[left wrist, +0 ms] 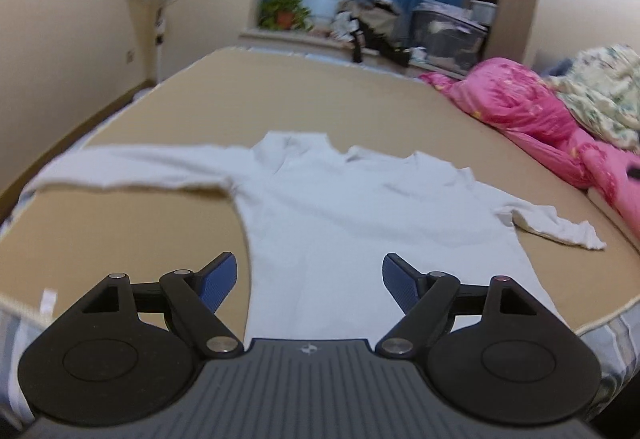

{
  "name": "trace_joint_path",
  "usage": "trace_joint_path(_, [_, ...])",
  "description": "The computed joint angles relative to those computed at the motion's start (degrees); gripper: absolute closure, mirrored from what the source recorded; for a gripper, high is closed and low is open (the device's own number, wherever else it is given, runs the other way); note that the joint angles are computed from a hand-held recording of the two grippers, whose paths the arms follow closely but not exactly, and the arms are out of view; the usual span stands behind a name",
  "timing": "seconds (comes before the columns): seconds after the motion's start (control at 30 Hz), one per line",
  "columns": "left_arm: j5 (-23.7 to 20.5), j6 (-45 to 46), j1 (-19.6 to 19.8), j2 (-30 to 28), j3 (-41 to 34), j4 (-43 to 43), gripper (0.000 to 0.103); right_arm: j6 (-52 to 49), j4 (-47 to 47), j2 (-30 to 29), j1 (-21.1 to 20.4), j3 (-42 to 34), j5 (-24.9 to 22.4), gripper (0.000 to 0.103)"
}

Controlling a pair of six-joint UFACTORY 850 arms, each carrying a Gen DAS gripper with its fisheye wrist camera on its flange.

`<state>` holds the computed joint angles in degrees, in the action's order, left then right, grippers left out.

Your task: Fold small clothes

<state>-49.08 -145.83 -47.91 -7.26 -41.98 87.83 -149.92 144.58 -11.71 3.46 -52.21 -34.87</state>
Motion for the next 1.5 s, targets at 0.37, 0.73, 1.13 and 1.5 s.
trace_joint_path(0.37, [4.30,14.02,8.68,-2.15,-5.43,2.83,0.019,0.27,5.86,-9.05,1.54,-7.73,7.08,0.030])
trace_joint_path(0.73, [10.76,16.07,25.02,-7.70,-11.45,9.34,0.019,-0.17,10.17,-12.60,2.76,-11.82,13.93,0.030])
trace_joint_path(1.13, [11.72,0.92,35.94,-9.29,-7.52,13.35,0.056,-9.23,10.99,-14.28,4.51,-13.00,16.75,0.057])
trace_joint_path(1.5, [20.07,-7.92,47.13,-6.83,-3.86,13.90,0.054,-12.33,12.99,-15.76,6.93,-14.76,19.32,0.060])
